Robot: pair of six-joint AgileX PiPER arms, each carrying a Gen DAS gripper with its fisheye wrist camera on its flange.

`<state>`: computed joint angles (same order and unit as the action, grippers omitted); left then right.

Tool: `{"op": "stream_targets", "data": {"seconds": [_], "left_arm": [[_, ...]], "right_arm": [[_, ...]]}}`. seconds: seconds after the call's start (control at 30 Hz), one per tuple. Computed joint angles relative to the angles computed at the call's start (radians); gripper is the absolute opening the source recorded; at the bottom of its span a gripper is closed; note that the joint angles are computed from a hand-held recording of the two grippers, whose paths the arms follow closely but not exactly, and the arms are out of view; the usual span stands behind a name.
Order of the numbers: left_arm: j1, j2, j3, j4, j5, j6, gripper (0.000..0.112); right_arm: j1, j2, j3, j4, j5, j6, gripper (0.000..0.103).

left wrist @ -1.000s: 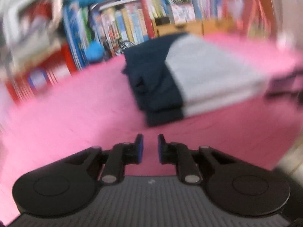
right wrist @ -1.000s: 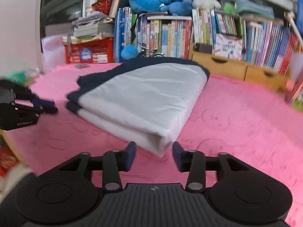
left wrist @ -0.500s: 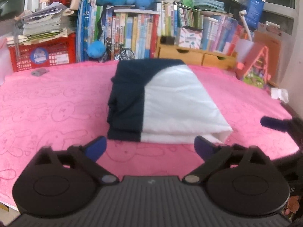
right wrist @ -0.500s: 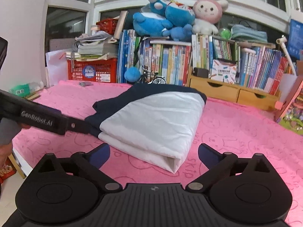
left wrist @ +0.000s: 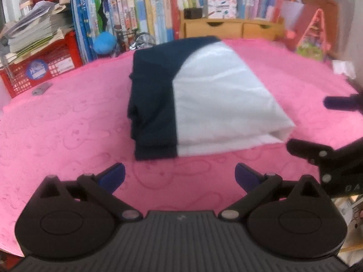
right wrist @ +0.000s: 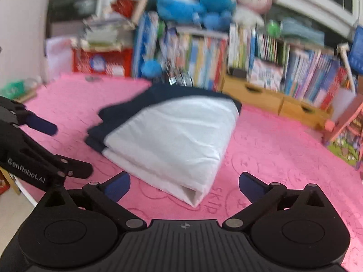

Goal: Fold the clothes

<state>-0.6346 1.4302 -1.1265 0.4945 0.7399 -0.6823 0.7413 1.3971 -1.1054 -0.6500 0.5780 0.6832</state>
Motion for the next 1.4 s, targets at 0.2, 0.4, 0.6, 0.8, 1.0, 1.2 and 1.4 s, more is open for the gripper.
{"op": "stream_targets", "data": {"seconds": [0.2,0.4,0.6,0.8,1.0,1.2,1.4], "left_arm": [[0.039,0.006,-0.017,-0.077,-0.019,0.078,0.103],[0.043,0.045,-0.034,-0.084,-0.014,0.073,0.103],[0.046,0.075,-0.060,-0.092,0.007,0.073,0.103],[0.041,0.097,-0.077,-0.079,0.026,0.060,0.103],[0.050,0.110,-0.085,-0.103,0.033,0.061,0.103],[0.044,0.125,-0.088,-0.084,0.035,0.038,0.103],[0.029,0.117,-0.070,-0.047,0.014,0.017,0.103]], "right_arm": [[-0.045,0.037,-0.061,0.113,0.002,-0.073,0.103],[-0.032,0.039,-0.015,-0.018,-0.061,0.061,0.103],[-0.030,0.058,-0.015,-0.064,-0.067,0.113,0.103],[-0.027,0.061,-0.005,-0.076,-0.071,0.127,0.103],[-0.030,0.063,0.009,-0.079,-0.078,0.147,0.103],[-0.036,0.068,0.012,-0.072,-0.083,0.154,0.103],[-0.043,0.070,0.018,-0.063,-0.089,0.147,0.103]]}}
